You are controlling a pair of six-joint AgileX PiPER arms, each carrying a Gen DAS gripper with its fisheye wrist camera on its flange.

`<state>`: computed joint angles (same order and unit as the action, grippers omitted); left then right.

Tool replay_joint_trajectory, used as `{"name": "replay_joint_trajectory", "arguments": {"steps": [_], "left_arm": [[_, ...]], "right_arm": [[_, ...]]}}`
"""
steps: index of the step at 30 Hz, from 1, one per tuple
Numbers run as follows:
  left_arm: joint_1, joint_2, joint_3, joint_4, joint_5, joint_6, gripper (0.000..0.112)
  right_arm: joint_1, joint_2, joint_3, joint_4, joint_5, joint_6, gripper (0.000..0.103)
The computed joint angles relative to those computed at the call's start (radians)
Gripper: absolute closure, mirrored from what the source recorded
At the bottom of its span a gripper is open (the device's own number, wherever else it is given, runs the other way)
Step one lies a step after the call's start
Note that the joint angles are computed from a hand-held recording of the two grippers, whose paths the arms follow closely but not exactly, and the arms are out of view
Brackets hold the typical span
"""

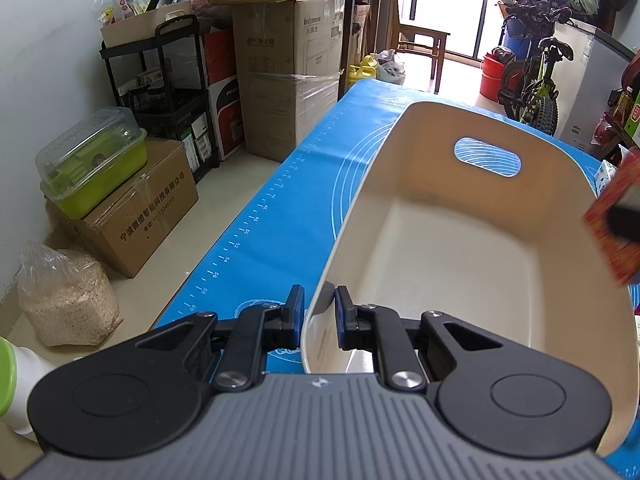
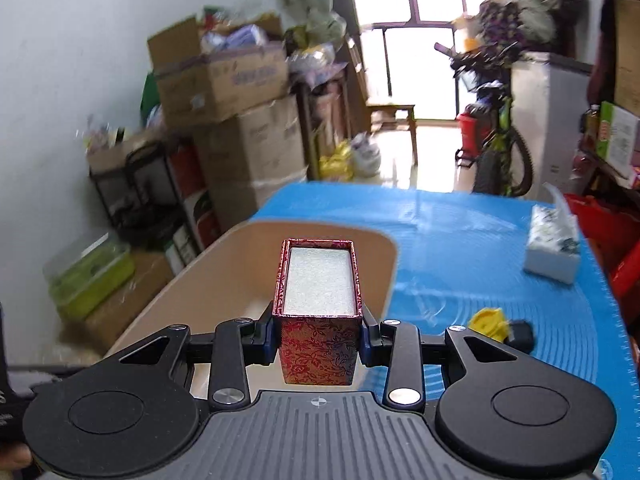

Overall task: Organize rigid objects
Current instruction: 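Carry the red box into the beige basket and open the right gripper, then move the right gripper to the white tape roll and grasp its rim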

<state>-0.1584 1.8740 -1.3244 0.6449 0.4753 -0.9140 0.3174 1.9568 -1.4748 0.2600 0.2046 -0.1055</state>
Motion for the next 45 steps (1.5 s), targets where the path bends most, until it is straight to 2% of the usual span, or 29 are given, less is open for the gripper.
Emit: {"name": "replay_joint_trajectory", "arguments": {"steps": [6,13,17,19,22,24,26,28,31,33,39,42,45], "left_arm": [[0.003,-0.001,0.004,0.002,-0.006,-0.005,0.094],[-0.004,-0.001,0.007,0.017,-0.004,-0.018,0.094],[-0.005,-0.001,0.009,0.023,-0.004,-0.021,0.094],[-0.005,-0.002,0.009,0.03,-0.003,-0.026,0.094],[-0.01,-0.001,0.011,0.054,0.0,-0.048,0.094],[-0.01,-0.002,0.012,0.054,-0.001,-0.051,0.094],[-0.009,-0.003,0.013,0.052,-0.002,-0.049,0.094],[-0.009,-0.004,0.013,0.053,-0.001,-0.049,0.094],[-0.008,-0.003,0.013,0.051,-0.002,-0.048,0.094],[-0.008,-0.007,0.017,0.051,-0.003,-0.049,0.094],[-0.008,-0.005,0.016,0.052,-0.002,-0.05,0.094],[-0.007,-0.008,0.02,0.055,-0.004,-0.052,0.094],[-0.006,-0.009,0.021,0.054,-0.005,-0.051,0.094]], "right_arm": [[0.043,0.071,-0.047,-0.132,0.066,0.093,0.059],[0.07,0.12,-0.104,-0.167,0.158,0.087,0.059],[0.066,0.118,-0.114,-0.122,0.19,0.053,0.058],[0.057,0.115,-0.116,-0.082,0.197,0.031,0.052],[0.041,0.104,-0.112,-0.019,0.205,0.001,0.049],[0.03,0.087,-0.093,0.028,0.196,-0.026,0.039],[0.017,0.065,-0.067,0.063,0.177,-0.045,0.035],[0.001,0.039,-0.035,0.118,0.157,-0.081,0.035],[-0.043,-0.01,0.029,0.321,0.135,-0.257,0.034],[-0.059,-0.043,0.072,0.346,0.106,-0.275,0.029],[-0.155,-0.14,0.177,0.584,0.079,-0.508,0.028],[-0.196,-0.184,0.216,0.605,0.052,-0.546,0.024],[-0.238,-0.214,0.251,0.538,0.02,-0.514,0.023]]}}
